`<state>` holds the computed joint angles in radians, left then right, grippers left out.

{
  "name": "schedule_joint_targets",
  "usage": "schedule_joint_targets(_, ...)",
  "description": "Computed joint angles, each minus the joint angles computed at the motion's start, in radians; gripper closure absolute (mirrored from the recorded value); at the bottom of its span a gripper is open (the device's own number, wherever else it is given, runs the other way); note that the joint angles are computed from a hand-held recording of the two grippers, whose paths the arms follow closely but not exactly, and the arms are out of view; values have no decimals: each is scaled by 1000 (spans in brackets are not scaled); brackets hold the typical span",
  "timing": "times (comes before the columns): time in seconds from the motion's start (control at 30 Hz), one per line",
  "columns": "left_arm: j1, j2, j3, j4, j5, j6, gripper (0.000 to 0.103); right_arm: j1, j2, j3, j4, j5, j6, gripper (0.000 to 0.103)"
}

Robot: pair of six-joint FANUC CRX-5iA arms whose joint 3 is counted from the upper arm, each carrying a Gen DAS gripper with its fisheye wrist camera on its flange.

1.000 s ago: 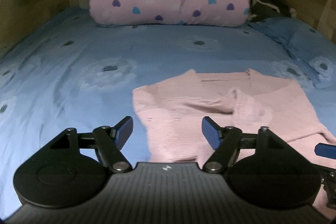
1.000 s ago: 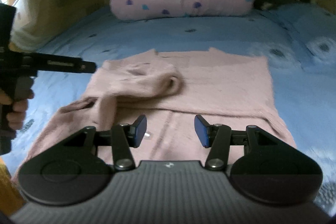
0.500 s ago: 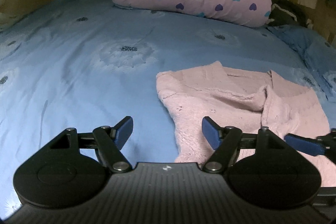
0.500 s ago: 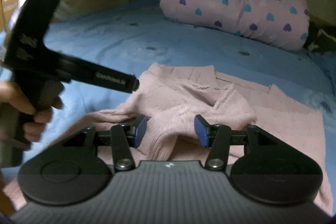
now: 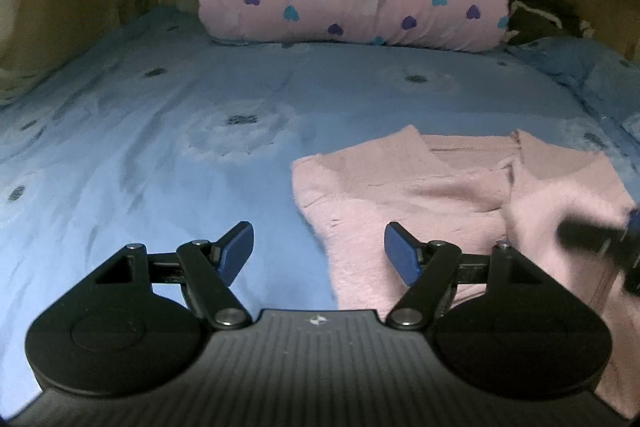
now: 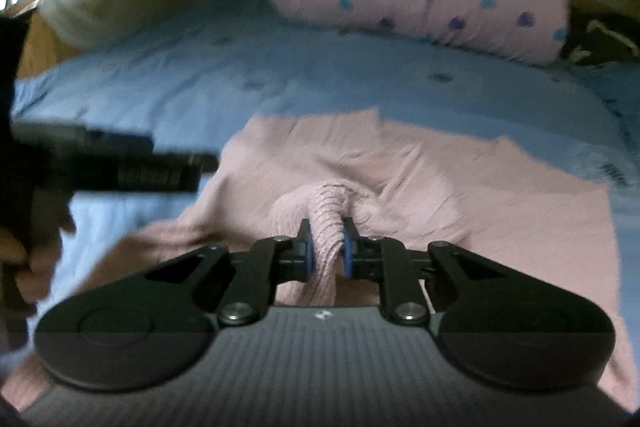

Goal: Fold small clothes
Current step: 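Grasp the folded sleeve with the right gripper and straighten it over the body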

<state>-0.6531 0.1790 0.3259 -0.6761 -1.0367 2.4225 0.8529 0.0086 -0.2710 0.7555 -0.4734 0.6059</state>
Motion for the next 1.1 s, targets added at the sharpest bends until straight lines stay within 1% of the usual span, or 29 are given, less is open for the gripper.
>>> schedule_joint_targets(0.1,7,-3,-12,27,49,-4,26,-42,-39,-45,119,23,-153,86)
schedule_joint_targets(0.2,18,3,-15,54,73,-14,26,-88,-62,-64,161,28,-266,86)
schedule_joint_targets(0.3,17,21,-1,55,61,-18,26,-138,-73,-64,129,16,-344,86)
schedule_joint_targets(0.4,11,53,30,29,4,-22,26,-190,-68,-64,95,9,-408,84)
schedule_joint_targets(0.47,20,67,40,39,-15,-20,26,-212,-61,-66,100,-31,-464,84)
schedule_joint_targets(0.5,29,66,34,54,-12,-18,26,-223,-55,-62,88,-49,-467,82)
schedule_joint_targets(0.53,37,67,32,69,-10,-18,26,-234,-53,-63,75,-58,-470,78)
schedule_joint_targets(0.57,44,68,31,83,-8,-17,26,-244,-50,-67,74,-67,-483,75)
schedule_joint_targets(0.67,51,69,30,94,-8,-15,26,-271,-57,-101,134,-100,-560,75)
schedule_joint_targets(0.7,49,72,34,90,-13,-15,26,-281,-58,-114,162,-97,-593,75)
schedule_joint_targets(0.77,41,77,43,79,-22,-17,26,-305,-77,-151,201,-59,-641,74)
schedule_joint_targets(0.83,32,80,50,62,-31,-16,26,-315,-81,-157,191,-28,-633,73)
schedule_joint_targets(0.9,25,80,52,51,-37,-12,26,-318,-81,-162,215,-2,-615,68)
schedule_joint_targets(0.97,25,81,57,59,-40,-11,26,-317,-97,-187,274,48,-581,54)
schedule_joint_targets(1.0,30,75,49,72,-23,-19,26,-312,-98,-187,272,76,-523,53)
schedule_joint_targets(1.07,40,63,40,97,9,-40,26,-293,-85,-164,222,110,-384,55)
schedule_joint_targets(1.1,41,63,45,101,13,-48,26,-283,-79,-154,201,120,-327,55)
